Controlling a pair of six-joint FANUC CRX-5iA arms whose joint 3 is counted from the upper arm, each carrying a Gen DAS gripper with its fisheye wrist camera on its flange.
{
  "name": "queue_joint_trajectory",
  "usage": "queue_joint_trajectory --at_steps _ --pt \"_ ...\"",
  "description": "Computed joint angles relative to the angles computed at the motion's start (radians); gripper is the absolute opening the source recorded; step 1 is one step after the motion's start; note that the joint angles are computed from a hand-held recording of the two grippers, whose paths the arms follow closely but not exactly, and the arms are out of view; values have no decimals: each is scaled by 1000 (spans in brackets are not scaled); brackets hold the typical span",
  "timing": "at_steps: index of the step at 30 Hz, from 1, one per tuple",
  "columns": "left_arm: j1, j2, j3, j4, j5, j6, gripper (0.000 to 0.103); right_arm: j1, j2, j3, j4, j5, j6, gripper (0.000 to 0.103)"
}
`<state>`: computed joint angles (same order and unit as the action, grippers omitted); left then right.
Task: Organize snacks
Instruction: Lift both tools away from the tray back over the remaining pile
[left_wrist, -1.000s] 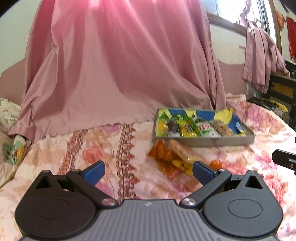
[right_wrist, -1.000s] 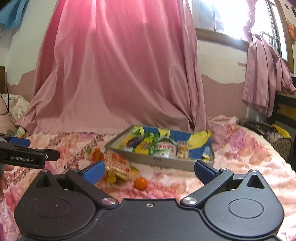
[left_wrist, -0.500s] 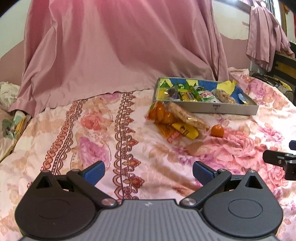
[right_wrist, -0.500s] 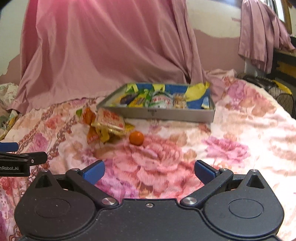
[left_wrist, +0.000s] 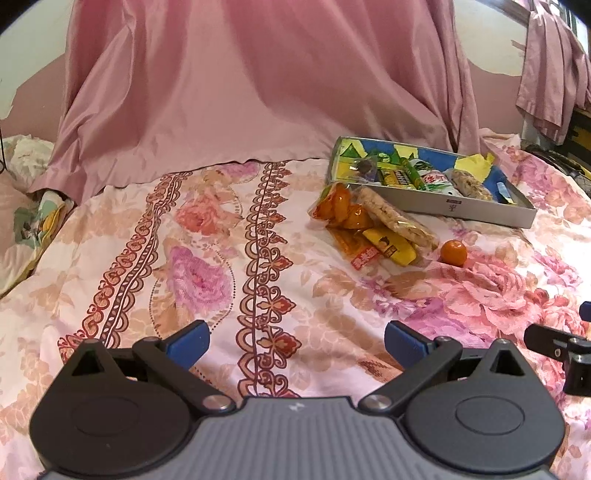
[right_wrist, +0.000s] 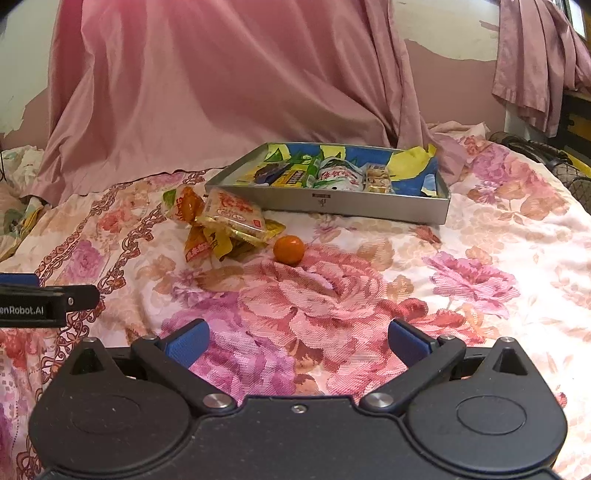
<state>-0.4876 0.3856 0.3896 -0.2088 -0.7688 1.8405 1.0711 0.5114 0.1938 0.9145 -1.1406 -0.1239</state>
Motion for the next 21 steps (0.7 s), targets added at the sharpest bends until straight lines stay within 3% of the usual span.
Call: queue_joint_trajectory --at_steps 9,21 --pt "-14 -7 -4 -55 45 8 103 -8 1 -21 36 31 -26 102" --pt "10 30 38 60 9 -114 103 -18 2 -47 85 54 -51 102"
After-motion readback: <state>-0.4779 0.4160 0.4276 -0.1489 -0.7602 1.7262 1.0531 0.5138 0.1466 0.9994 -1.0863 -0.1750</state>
